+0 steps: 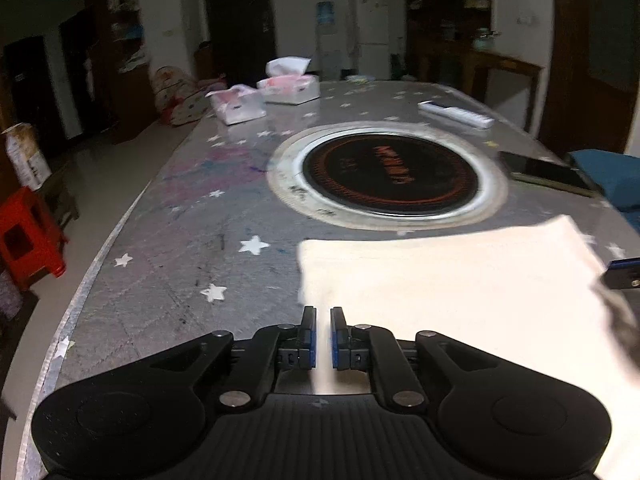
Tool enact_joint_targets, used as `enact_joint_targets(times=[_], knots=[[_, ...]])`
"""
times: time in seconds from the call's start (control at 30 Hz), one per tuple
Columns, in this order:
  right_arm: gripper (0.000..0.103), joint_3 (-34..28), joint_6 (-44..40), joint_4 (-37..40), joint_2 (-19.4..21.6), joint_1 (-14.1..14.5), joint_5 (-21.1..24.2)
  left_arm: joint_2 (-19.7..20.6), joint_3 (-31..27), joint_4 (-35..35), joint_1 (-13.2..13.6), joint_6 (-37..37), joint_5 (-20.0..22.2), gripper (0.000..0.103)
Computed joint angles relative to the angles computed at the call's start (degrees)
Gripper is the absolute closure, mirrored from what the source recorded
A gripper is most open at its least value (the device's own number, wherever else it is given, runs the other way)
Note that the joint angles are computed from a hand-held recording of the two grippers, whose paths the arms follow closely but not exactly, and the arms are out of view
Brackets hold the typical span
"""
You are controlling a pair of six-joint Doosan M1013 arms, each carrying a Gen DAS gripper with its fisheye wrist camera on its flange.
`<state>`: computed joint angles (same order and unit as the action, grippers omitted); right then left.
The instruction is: Fold clothes
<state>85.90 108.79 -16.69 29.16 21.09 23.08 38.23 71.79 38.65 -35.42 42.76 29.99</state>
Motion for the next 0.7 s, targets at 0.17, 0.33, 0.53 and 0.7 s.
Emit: enact_joint_targets(times=[0.17, 0.33, 0.53, 0.7], knots=[[0.096, 4.4, -18.7, 15.7, -4.0, 0.9, -1.8, -3.9, 5.7, -5.2, -0.9, 7.7, -5.3, 0.094], [0.095, 8.6, -40.8, 34.9, -7.7, 2.3, -1.0, -6.5, 9.9, -12.7, -1.4, 14.7, -8.2, 0.094], [0.087, 10.8, -54.6, 43.4, -9.5, 5.3, 1.1, -7.9, 12.9, -13.8, -1.8, 14.1, -9.6, 0.094], [0.076, 10.4, -52.7, 38.4, -8.6, 7.2, -0.9, -8.3, 14.1, -15.1, -1.7, 14.8, -10.3, 0.094]])
